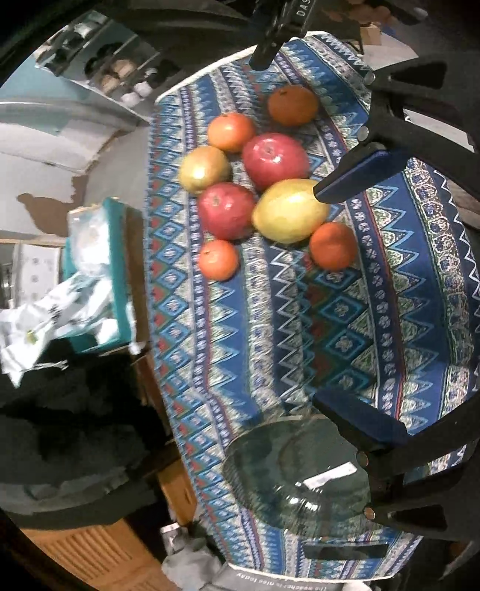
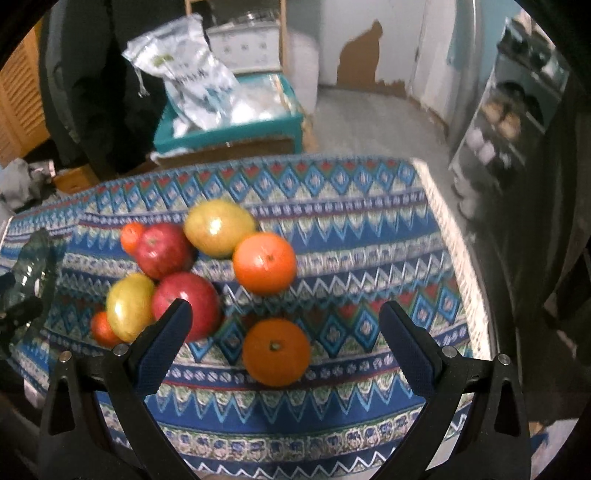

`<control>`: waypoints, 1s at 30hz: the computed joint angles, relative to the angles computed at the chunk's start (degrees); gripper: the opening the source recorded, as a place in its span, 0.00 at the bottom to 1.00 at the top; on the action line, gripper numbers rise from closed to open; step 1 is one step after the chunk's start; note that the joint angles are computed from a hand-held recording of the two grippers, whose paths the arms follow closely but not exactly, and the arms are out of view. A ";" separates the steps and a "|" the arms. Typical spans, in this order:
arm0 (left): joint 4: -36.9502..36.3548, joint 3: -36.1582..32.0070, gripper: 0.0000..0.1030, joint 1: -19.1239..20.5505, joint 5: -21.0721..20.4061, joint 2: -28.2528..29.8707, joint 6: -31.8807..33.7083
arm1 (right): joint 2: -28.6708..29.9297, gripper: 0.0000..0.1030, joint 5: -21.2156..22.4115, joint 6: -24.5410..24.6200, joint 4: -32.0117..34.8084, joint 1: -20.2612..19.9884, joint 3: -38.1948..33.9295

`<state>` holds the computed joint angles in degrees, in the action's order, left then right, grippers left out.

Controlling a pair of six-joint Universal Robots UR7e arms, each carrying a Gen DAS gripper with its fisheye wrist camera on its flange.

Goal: Organize fruits
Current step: 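Grasp the large orange with the right tool while the left tool grasps a small orange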

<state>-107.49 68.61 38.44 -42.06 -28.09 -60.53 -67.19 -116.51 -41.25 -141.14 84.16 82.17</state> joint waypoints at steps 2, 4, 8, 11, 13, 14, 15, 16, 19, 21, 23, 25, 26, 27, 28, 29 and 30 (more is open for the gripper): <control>0.00 -0.36 0.97 0.47 -1.25 0.68 0.48 | 1.11 0.97 -1.48 1.16 2.16 -0.80 -1.00; 0.13 -0.35 0.97 0.80 -1.91 1.07 0.47 | 2.09 0.97 -3.05 1.72 3.30 -1.15 -1.47; 0.06 -0.18 0.97 1.35 -3.43 1.59 0.56 | 3.27 0.97 -4.07 3.03 6.02 -1.80 -1.94; 0.31 -0.53 0.97 1.84 -4.47 2.24 1.03 | 3.76 0.97 -4.88 3.33 7.36 -1.98 -1.87; 0.02 -0.73 0.97 2.20 -5.20 2.63 1.64 | 4.23 0.97 -6.02 2.49 6.68 -1.89 -1.43; -0.06 -0.89 0.97 2.37 -5.38 2.88 2.02 | 4.43 0.97 -6.38 2.31 6.57 -1.87 -1.41; -0.02 -1.22 0.97 2.52 -5.52 3.23 2.47 | 4.59 0.97 -6.55 2.31 6.69 -1.86 -1.51; 0.28 -1.68 0.97 2.67 -5.74 3.63 2.87 | 4.65 0.96 -6.67 2.31 7.00 -1.95 -1.50; -0.04 -2.56 0.94 3.21 -6.58 4.79 4.74 | 4.99 0.89 -7.57 2.33 7.80 -2.17 -1.61; 0.07 -3.10 0.90 3.56 -7.13 5.36 5.02 | 5.33 0.88 -7.94 2.28 7.91 -2.39 -1.59; 0.22 -3.76 0.87 3.94 -7.90 5.96 5.02 | 5.69 0.86 -8.41 2.34 8.13 -2.55 -1.62; -1.12 -3.54 0.86 4.33 -8.59 6.16 5.21 | 6.13 0.80 -8.66 2.54 8.59 -2.73 -1.79; -2.00 -3.34 0.86 4.55 -8.90 6.21 5.37 | 6.40 0.77 -8.82 2.70 8.77 -2.77 -1.91; -2.86 -3.11 0.84 4.68 -9.06 6.25 5.71 | 6.58 0.75 -9.02 2.93 9.11 -2.85 -1.93; -4.51 -2.56 0.80 4.79 -9.39 6.18 6.50 | 6.61 0.73 -9.05 2.90 9.45 -2.92 -2.03; -6.00 -2.06 0.79 4.79 -9.29 6.19 7.40 | 6.53 0.68 -8.85 2.58 9.51 -3.04 -1.94; -6.06 -2.16 0.78 4.70 -8.76 6.37 7.76 | 6.61 0.65 -8.64 2.29 9.60 -3.14 -2.08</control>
